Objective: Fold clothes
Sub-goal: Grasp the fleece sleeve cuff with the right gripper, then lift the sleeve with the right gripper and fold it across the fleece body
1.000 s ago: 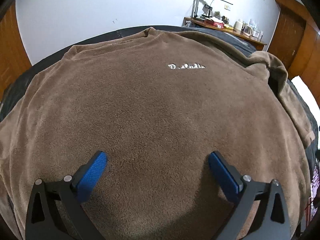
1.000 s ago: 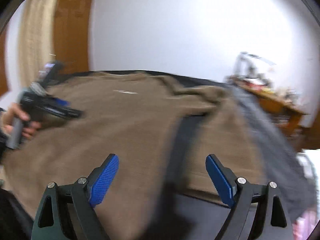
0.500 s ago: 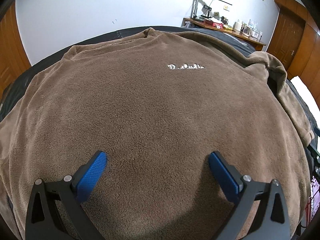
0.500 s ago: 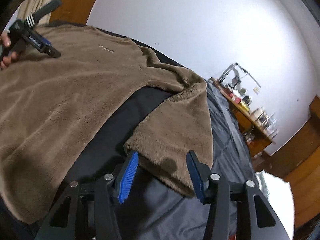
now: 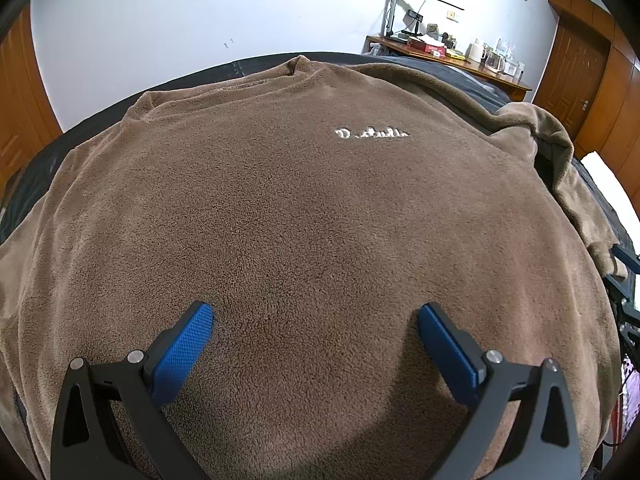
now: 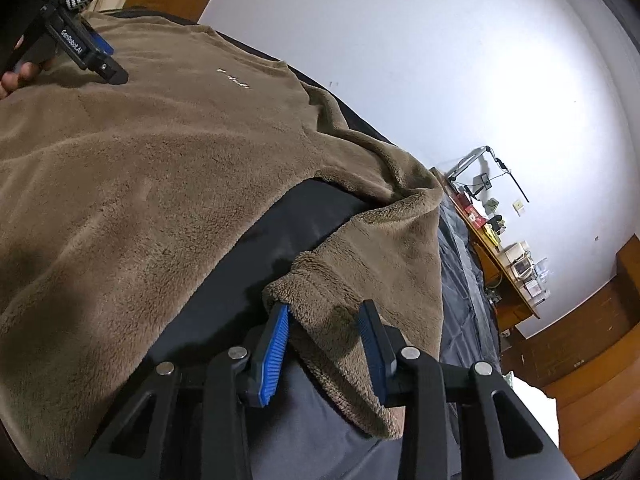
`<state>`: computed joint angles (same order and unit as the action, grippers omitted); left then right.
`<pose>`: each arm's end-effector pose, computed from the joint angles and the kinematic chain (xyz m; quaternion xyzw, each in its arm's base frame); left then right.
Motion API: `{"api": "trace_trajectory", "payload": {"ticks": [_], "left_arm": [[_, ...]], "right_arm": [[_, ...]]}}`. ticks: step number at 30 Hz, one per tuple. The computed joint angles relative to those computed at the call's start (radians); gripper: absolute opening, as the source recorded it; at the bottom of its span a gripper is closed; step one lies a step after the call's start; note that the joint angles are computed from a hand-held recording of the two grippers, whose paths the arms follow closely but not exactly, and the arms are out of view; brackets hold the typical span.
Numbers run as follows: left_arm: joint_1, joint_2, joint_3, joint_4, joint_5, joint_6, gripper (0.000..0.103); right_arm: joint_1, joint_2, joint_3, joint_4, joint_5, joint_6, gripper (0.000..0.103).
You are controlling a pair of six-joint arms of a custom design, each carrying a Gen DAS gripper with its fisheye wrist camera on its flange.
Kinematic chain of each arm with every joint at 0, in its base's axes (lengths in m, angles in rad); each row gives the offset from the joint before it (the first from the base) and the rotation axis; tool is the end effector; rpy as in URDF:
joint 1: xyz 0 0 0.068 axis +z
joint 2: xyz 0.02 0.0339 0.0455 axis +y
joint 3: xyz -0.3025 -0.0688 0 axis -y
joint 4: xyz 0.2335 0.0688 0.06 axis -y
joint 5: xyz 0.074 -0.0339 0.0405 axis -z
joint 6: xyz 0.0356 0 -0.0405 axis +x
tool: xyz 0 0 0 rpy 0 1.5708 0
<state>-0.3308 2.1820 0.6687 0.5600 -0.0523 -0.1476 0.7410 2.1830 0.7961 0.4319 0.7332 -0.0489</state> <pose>0.3130 -0.1055 0.0422 0.0792 0.9491 -0.0478 0.3010 0.2769 0.2211 0.0605 -0.2420 0.8630 -0.2254 0.3820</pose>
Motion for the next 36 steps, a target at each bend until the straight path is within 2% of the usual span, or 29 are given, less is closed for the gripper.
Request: {"api": "trace_trajectory", "payload": {"ticks": [8,11,16,18,20,23,30,36], "left_arm": [[-0.002,0.001,0.0,0.001,-0.003,-0.002,0.102],[-0.002,0.0,0.0,0.001,-0.002,-0.002,0.102],[-0.003,0.001,0.0,0.001,-0.003,-0.003,0.102],[-0.003,0.001,0.0,0.001,-0.003,-0.003,0.102],[-0.003,0.001,0.0,0.002,-0.004,-0.004,0.102],[-0.003,0.001,-0.001,0.002,-0.004,-0.004,0.102],[-0.004,0.001,0.0,0.002,-0.005,-0.005,0.102],[-0.003,0.002,0.0,0.003,-0.004,-0.004,0.102]], "right_arm": [[-0.017,-0.005,-0.002,0.017,0.002,0.046,0.038],[-0.016,0.015,0.009,0.029,0.007,0.028,0.038],[-0.06,-0.012,0.019,0.007,-0.122,0.056,0.037],[-0.102,-0.037,0.004,0.012,-0.228,0.1,0.028],[-0.15,-0.073,-0.031,0.051,-0.336,0.166,0.009],[-0.202,-0.152,-0.105,0.145,-0.404,0.239,0.007],[-0.311,-0.417,-0.282,0.326,-0.391,0.387,0.007],[-0.395,-0.622,-0.356,0.332,-0.29,0.471,0.006]]}}
